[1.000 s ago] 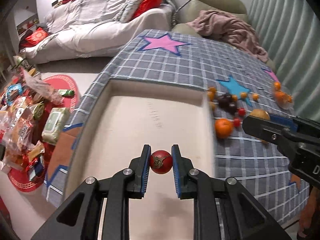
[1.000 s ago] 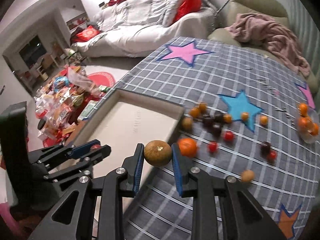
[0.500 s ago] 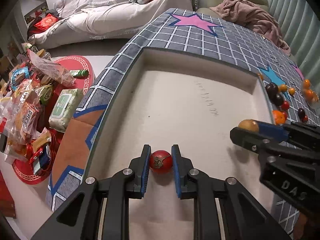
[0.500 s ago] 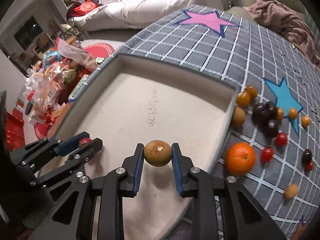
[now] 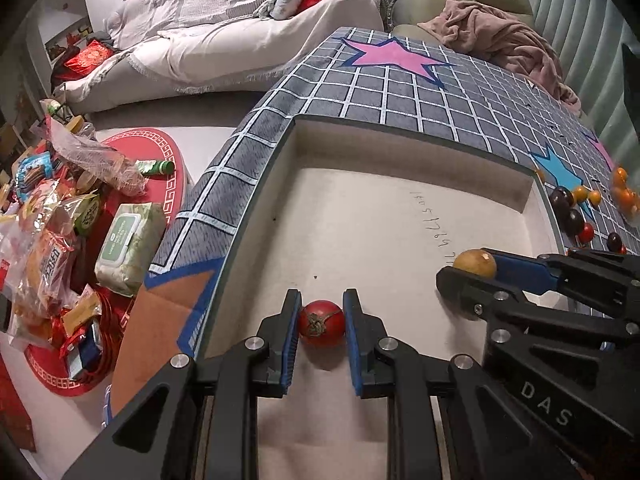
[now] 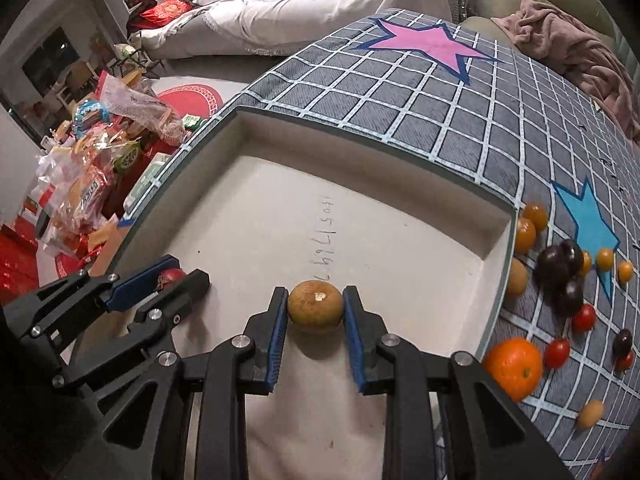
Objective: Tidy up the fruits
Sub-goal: 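Open both tools to drop the tomato and brown fruit into the tray, then move both open tools back over the fruit on the tablecloth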
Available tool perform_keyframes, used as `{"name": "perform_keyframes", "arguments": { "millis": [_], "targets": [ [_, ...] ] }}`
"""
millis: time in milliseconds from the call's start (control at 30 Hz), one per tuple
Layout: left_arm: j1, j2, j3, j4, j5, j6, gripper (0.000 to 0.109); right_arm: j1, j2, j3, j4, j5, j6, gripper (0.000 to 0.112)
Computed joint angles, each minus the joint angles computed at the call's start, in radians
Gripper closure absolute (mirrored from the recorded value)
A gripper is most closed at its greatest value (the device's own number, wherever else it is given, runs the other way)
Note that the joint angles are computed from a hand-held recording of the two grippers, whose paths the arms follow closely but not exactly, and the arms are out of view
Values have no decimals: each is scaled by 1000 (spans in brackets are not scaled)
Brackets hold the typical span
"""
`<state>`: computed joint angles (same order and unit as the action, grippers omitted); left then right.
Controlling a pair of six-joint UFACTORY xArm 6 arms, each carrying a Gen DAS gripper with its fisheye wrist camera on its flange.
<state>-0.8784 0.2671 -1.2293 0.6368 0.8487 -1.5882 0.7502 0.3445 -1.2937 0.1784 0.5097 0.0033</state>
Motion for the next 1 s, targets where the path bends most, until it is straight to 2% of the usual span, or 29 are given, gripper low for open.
{"name": "perform_keyframes", "arguments": {
  "millis": [100,200,233,267,300,333,433,467,500,533,600,700,800,1000],
  "targets": [
    [-4,6,-9,4,14,-18,85,-2,-7,5,10,10,-22,81],
    [-7,11,-19,-1,30,-16,85,-11,-17,17,-18,16,12,68],
    [-8,14,-26,-6,43,-13,81,-15,-20,20,-19,17,18,62],
    [-11,19,-37,-11,69,-12,62,-19,-24,26,-27,15,27,60],
    [-13,23,-45,-18,98,-15,52,-25,-29,33,-38,10,40,60],
    [-10,17,-37,-26,85,-19,45,-31,-36,40,-19,3,27,59],
    [-15,21,-44,-37,96,-22,42,-40,-59,60,63,-11,-34,47],
    [-18,25,-52,-39,105,-17,37,-39,-69,66,85,-15,-55,43],
    [-25,31,-66,-36,116,-12,32,-37,-76,70,79,-20,-53,31],
    [-31,33,-73,-24,124,-17,24,-34,-86,79,59,-29,-41,26],
    [-53,39,-101,16,166,-32,23,-32,-101,85,75,-28,-60,26],
    [-59,35,-113,21,167,-23,23,-32,-119,91,59,-14,-43,24],
    [-63,34,-125,2,173,-16,23,-32,-150,115,18,-32,-22,10],
    [-80,34,-142,-27,176,-6,22,-35,-206,156,-57,-35,12,10]
  ]
}}
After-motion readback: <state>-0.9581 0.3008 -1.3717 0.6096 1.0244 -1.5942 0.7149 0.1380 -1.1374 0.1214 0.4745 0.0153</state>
